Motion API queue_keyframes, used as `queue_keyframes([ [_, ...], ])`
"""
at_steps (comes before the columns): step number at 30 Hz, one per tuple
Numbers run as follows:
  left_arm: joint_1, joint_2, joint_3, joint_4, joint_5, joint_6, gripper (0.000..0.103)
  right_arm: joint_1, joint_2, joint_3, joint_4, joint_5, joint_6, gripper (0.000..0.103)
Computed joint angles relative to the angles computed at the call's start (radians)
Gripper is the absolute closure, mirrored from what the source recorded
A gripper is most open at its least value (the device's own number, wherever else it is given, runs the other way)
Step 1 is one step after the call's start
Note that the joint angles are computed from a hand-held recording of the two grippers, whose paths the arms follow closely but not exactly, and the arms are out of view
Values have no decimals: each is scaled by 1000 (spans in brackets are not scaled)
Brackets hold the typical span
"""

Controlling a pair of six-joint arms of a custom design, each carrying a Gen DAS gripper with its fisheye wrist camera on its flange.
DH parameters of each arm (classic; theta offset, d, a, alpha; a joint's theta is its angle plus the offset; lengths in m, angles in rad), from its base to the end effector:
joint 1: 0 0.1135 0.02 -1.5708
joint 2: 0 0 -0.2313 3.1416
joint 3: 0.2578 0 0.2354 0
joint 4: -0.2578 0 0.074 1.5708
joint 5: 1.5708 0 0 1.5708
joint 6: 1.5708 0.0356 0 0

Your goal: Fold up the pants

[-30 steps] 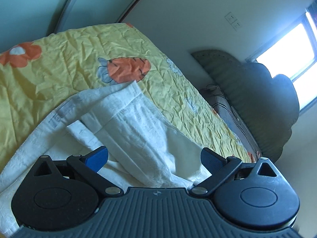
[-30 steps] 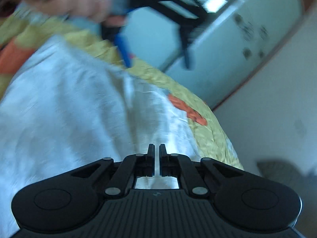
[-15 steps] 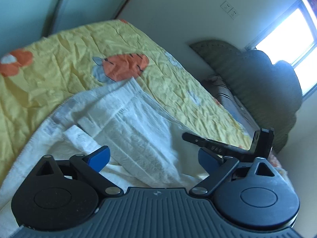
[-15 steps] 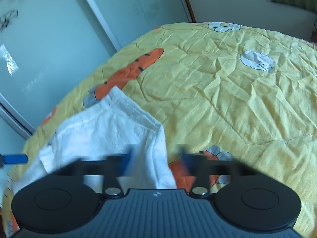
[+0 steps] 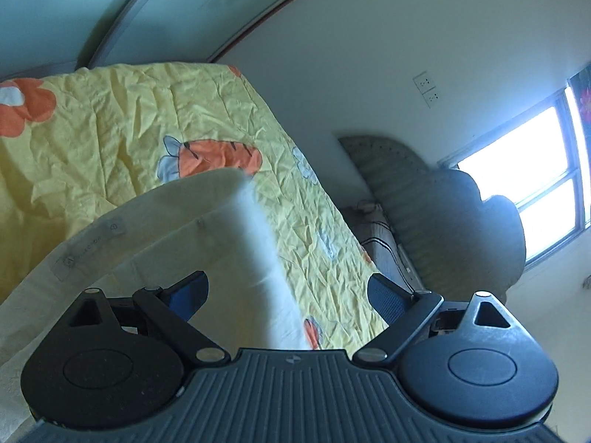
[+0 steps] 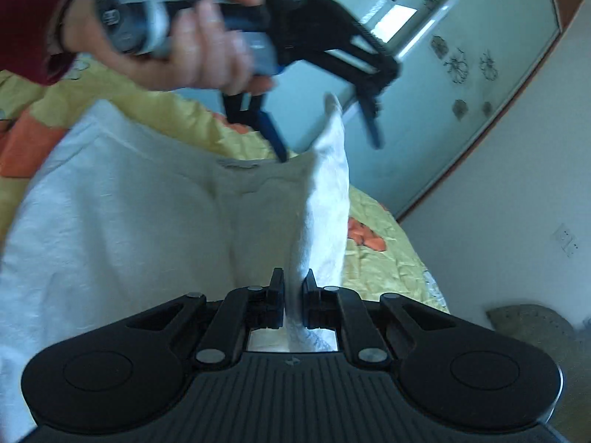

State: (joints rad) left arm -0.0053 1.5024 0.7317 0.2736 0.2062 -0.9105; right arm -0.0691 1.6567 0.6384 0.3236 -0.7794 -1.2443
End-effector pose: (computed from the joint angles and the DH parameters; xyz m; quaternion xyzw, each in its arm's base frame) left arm 0.3049 -0.0089 0.1768 -0.3265 0.7917 -0.3042 0.4172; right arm 0.2877 0.0052 0.1181 -0.5985 0.6079 0.0329 0.5208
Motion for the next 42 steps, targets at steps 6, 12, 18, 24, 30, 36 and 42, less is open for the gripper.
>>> queue_keyframes([
  [6,-16,28,21,-84,6,-2,98,-31,12,-6,51,-46,134,94],
  [12,-102,-104,-124,9,-147,52,98,-41,14,-91,201,31,97,87],
  [18,-156,-308,-250,-39,-222,94,98,-98,75,-37,208,98,103,77],
  [24,-147,-459,-342,-89,-199,104,98,-147,-47,-127,221,72,129,93],
  [30,-126,-815,-477,-342,-185,164,98,-273,-451,-331,-129,-75,-69,95],
  [36,-60,-846,-587,-462,-164,153,98,-229,-396,-455,-157,-12,-180,95],
  [42,-118,-996,-597,-591,-258,175,98,-222,-449,-477,-215,-14,-109,94],
])
